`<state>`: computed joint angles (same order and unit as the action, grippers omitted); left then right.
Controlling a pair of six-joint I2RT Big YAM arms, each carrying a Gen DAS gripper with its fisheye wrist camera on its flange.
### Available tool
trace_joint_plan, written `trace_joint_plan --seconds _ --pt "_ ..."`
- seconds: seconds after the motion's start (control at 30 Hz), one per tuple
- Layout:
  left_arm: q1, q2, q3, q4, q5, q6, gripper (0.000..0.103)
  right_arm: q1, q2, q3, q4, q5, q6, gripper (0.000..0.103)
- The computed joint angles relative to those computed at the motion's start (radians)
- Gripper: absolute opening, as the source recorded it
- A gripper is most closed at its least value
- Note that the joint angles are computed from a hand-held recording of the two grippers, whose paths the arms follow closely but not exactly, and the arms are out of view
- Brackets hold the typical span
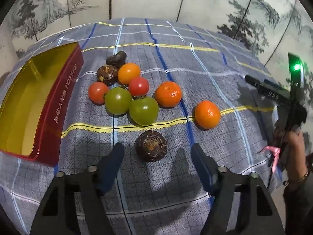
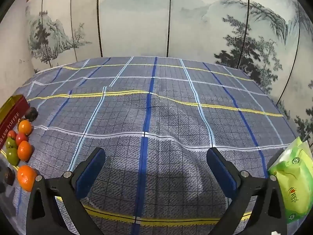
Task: Organize fruits
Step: 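Grasp the brown dried fruit with the left gripper and lift it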
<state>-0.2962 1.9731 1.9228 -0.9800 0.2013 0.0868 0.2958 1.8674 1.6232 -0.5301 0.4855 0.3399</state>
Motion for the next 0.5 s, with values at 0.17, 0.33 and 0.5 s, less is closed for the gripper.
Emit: trace_joint_plan --seconds 0.17,0.33,0.5 --pt "-0.008 0.012 0.013 0.004 -0.002 0.017 0.069 -0.015 -0.043 -0.047 0.015 -0.012 -0.007 0.103" --pt "-0.013 0.024 0.012 0.028 -0.034 0.023 0.036 0.003 -0.005 -0.004 0.007 0.004 -0.005 0.103" --pt "-0.012 -0.007 -0.048 0.088 -0.028 0.008 0.035 -0.001 0.002 0.014 -0.03 -0.019 0.019 0.103"
